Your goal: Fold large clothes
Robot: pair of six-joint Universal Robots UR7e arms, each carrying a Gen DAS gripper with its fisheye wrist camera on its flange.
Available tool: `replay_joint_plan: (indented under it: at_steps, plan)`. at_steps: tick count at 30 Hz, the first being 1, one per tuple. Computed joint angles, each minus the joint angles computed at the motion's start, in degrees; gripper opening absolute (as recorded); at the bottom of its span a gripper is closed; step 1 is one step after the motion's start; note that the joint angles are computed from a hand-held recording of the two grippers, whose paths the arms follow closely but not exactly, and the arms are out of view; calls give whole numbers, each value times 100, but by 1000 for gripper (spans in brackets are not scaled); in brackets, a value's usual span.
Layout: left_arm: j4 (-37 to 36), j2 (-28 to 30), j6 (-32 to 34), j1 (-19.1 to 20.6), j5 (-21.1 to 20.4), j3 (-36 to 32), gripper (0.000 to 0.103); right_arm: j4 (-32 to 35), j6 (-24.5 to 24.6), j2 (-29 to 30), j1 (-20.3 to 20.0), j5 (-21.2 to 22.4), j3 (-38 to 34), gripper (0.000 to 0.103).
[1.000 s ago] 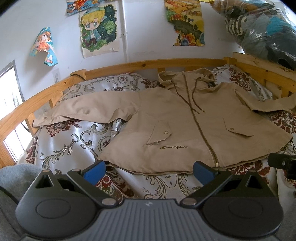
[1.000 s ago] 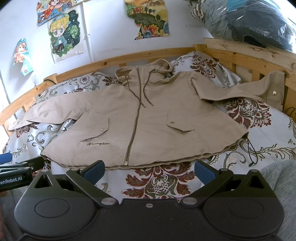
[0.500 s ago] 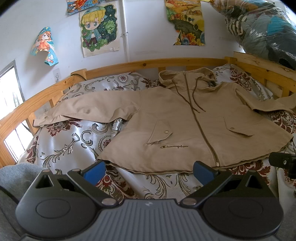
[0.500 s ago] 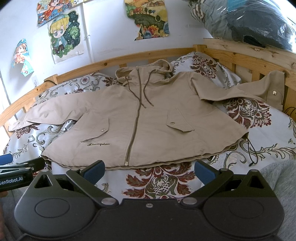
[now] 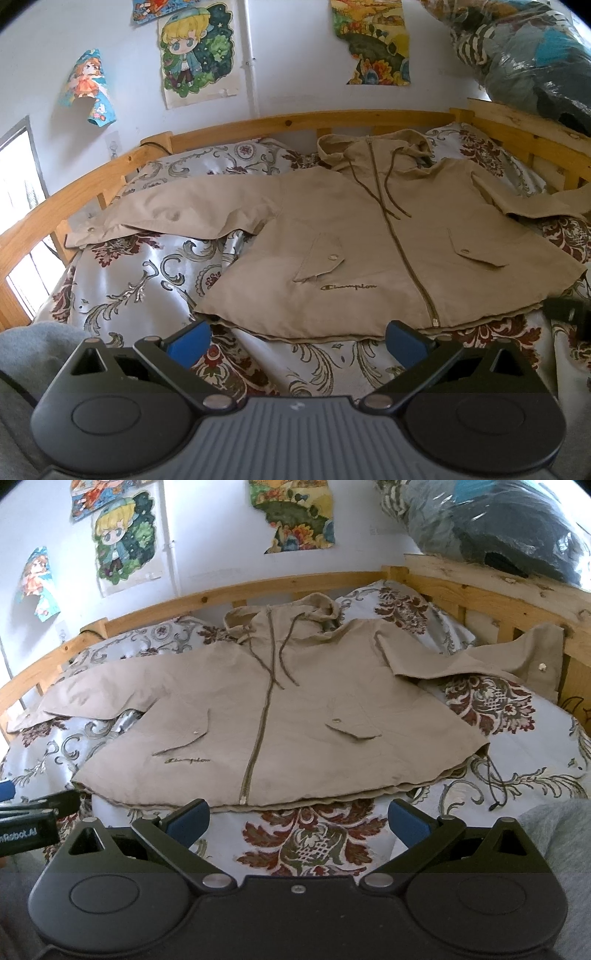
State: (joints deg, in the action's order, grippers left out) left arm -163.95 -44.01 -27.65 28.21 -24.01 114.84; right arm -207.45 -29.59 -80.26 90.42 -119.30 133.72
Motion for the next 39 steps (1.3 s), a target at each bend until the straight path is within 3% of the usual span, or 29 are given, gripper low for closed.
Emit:
replay_joint_plan:
  at_steps: [3, 6, 10, 12, 15, 16, 20, 23, 26, 28, 30, 31, 34, 39]
  plan:
    - [181, 7, -32, 32, -27, -64, 102, -626, -138, 202, 86, -216, -99, 102]
    - [484, -65, -95, 102, -263, -211, 102, -1074, -594, 328, 138, -321, -279, 102]
    - [85, -16, 326, 216, -527, -441, 102, -1540, -1302, 455, 118, -405, -643, 102]
    - [-132, 105, 721, 270, -536, -647, 102, -1396, -1421, 358, -22, -219, -802, 102]
    - [-279, 307, 1523, 385, -672, -1134, 102, -675, -1265, -190, -450, 743, -797, 102]
    - [-340, 379, 1778, 421, -709, -1309, 102, -454, -1205, -324, -523, 822, -881, 102]
    - [-586, 664, 2646, 589, -916, -1916, 102, -836, -1810, -329, -635, 489, -1297, 102]
    - [-1073, 1066, 3578, 717, -726, -2500, 102, -614, -1529, -432, -933, 468, -1608, 100]
    - [-2227, 1584, 4834, 867, -655, -3104, 102, -516, -1526, -323, -1249, 319, -1974, 92]
    - [-2475, 1787, 4937, 1002, -716, -3363, 102, -468, -1574, -204, -1482, 353, -2214, 85]
    - [-2093, 1784, 4258, 1147, -747, -3348, 102, -441, -1559, -68, -1721, 464, -2415, 84]
    - [-1762, 1701, 3721, 1234, -830, -3223, 102, -312, -1432, -13, -1810, 520, -2523, 84]
    - [-973, 1495, 2776, 1486, -1341, -3008, 102, 612, -272, -78, -2174, 973, -2772, 80]
    - [-248, 1518, 2371, 1678, -1595, -3207, 102, 1754, 1531, 90, -2468, 1607, -3242, 68]
